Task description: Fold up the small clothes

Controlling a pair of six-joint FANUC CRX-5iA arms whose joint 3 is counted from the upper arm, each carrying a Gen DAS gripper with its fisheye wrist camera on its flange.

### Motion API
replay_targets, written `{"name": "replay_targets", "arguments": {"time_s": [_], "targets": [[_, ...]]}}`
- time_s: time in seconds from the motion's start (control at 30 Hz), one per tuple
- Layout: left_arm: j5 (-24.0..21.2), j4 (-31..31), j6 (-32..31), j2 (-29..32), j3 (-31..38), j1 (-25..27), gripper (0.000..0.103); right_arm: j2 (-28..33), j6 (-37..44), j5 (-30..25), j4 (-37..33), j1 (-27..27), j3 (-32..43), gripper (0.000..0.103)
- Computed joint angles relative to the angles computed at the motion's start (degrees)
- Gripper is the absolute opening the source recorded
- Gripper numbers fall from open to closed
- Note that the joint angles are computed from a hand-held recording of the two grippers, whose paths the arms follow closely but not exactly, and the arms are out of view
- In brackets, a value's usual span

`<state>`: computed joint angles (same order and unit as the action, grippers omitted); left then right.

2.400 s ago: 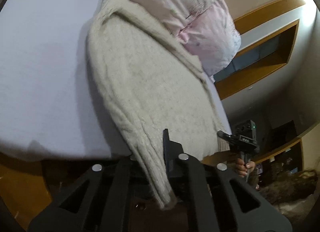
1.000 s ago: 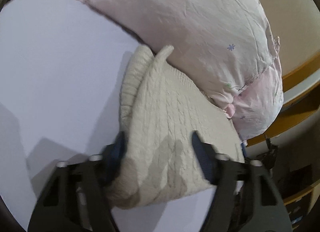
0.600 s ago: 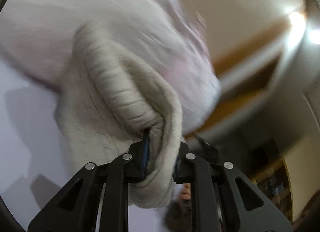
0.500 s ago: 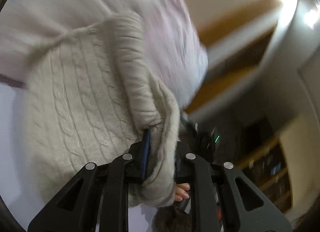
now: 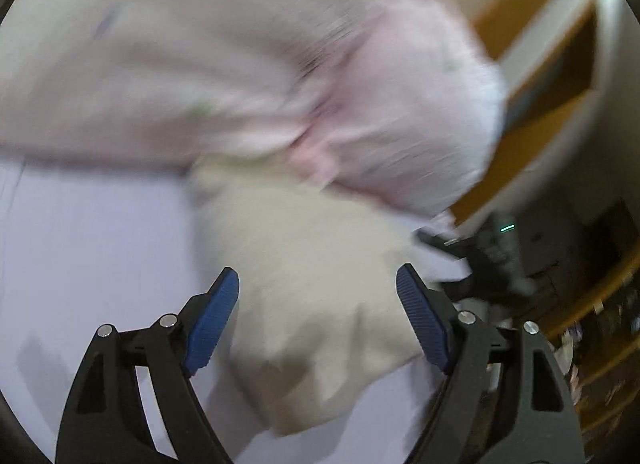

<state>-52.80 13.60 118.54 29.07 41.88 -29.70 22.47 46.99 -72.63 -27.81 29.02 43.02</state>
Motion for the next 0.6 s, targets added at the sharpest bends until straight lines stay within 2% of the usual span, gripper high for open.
{"name": "replay_targets", "arguments": {"time_s": [0.07, 0.13, 0.17, 0.23, 0.27, 0.3, 0.37, 0.4, 0.47, 0.5, 0.57, 0.6], "targets": [[-0.53, 3.82, 0.09, 0.15, -2.90, 0.94, 0.081, 0.51, 1.29, -0.94, 0.76, 0.80, 0.42, 0.099], [2.44, 7.65, -1.85, -1.62, -8.29, 0.59, 0.081, 0.73, 2.14, -1.27, 0.10, 0.92, 0.69, 0.096], [3.33, 10.17, -2.98, -1.08, -8.87, 0.61, 0.082, 0.28, 2.54, -0.43, 0.22, 1.07, -0.14, 0.086], [2.87, 9.84, -1.91, 1.39, -5.93, -0.23, 0.085, 0.12, 3.06, -0.89, -0.48, 1.20, -0.80, 0.061], [3.71, 10.12, -2.06, 2.05, -5.56, -0.34, 0.085, -0.32, 3.11, -0.30, -0.07, 1.41, -1.56, 0.043], [5.09, 10.79, -2.79, 1.21, -7.58, -0.47, 0.082, -1.26, 4.16, 1.45, -2.67, 0.93, -3.06, 0.039], [7.34, 12.53, -5.63, -0.31, -10.73, -0.16, 0.054, -2.06, 4.82, 4.03, -3.85, 1.29, -3.83, 0.034], [9.25, 14.25, -8.38, -2.53, -14.56, 0.05, 0.051, -2.61, 6.02, 5.16, -4.59, 1.55, -4.25, 0.034], [13.54, 16.36, -14.68, -8.94, -23.66, 0.58, 0.047, -3.45, 10.40, 6.66, -8.58, 1.96, -4.41, 0.032], [14.65, 15.02, -15.55, -11.13, -25.76, 0.68, 0.047, -3.36, 12.03, 6.71, -9.77, 2.37, -4.00, 0.032], [14.90, 6.85, -13.75, -16.06, -28.52, 0.90, 0.048, -1.82, 14.34, 5.19, -10.74, 3.97, -1.66, 0.033], [12.85, 2.27, -11.33, -16.62, -27.43, 0.83, 0.050, 0.03, 14.38, 3.20, -9.30, 5.53, 0.62, 0.034]]}}
